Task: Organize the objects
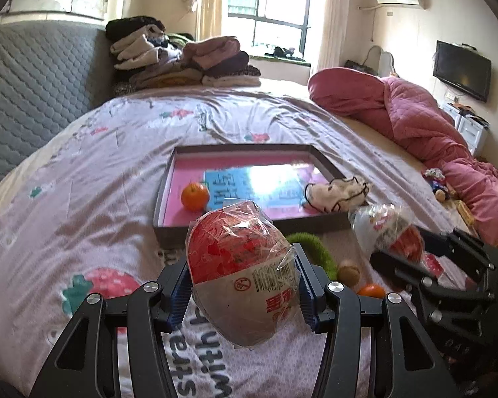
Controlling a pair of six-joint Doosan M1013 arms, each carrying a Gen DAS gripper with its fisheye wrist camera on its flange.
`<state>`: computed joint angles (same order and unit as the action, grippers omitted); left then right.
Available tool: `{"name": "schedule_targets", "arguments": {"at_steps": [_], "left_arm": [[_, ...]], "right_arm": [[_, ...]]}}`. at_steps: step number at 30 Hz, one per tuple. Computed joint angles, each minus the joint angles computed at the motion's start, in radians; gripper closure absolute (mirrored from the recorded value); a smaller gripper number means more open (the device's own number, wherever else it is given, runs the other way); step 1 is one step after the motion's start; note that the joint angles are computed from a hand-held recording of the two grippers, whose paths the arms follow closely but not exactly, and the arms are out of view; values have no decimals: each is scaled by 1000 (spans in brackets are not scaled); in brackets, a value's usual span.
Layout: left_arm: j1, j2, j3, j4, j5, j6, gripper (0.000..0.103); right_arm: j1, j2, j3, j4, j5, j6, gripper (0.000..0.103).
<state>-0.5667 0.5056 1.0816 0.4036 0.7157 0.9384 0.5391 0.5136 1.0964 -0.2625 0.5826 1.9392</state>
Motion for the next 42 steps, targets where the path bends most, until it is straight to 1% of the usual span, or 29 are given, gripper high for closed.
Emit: {"name": "schedule_targets", "arguments": {"at_steps": [2, 3, 5, 9, 13, 15, 20, 23, 29, 33, 36, 38, 42], "left_arm": [[2, 1, -6, 6, 0, 5, 47], [2, 1, -8, 16, -4, -3, 47], [3, 1, -8, 32, -10, -7, 47], [7, 7, -23, 32, -3, 7, 47], [8, 10, -35, 55, -11, 6, 47], [8, 13, -44, 69, -10, 3, 47], [16, 28, -76, 69, 0, 22, 47], [15, 37, -91, 118, 9, 5, 47], [26, 57, -131, 104, 18, 42, 47], [37, 70, -161, 93, 22, 55, 47], [42, 85, -190, 116, 35, 55, 47], [45, 95, -206, 133, 45, 51, 47], [56, 116, -238, 117, 60, 69, 47]], "right_arm": [[4, 6, -11, -24, 14, 9, 52], [8, 9, -17, -59, 22, 26, 53], [11, 9, -21, -100, 21, 49, 52], [6, 10, -36, -110, 9, 68, 52], [7, 20, -65, -108, 11, 61, 52], [6, 27, -82, -81, 8, 39, 52], [9, 40, -116, -99, 1, 37, 52], [8, 51, -143, -109, 1, 32, 52], [5, 69, -183, -133, 0, 33, 52], [1, 81, -207, -157, 7, 51, 52], [-2, 93, -232, -169, 15, 52, 52], [-4, 101, -247, -167, 19, 43, 52], [-7, 131, -306, -156, 36, 10, 52]]}}
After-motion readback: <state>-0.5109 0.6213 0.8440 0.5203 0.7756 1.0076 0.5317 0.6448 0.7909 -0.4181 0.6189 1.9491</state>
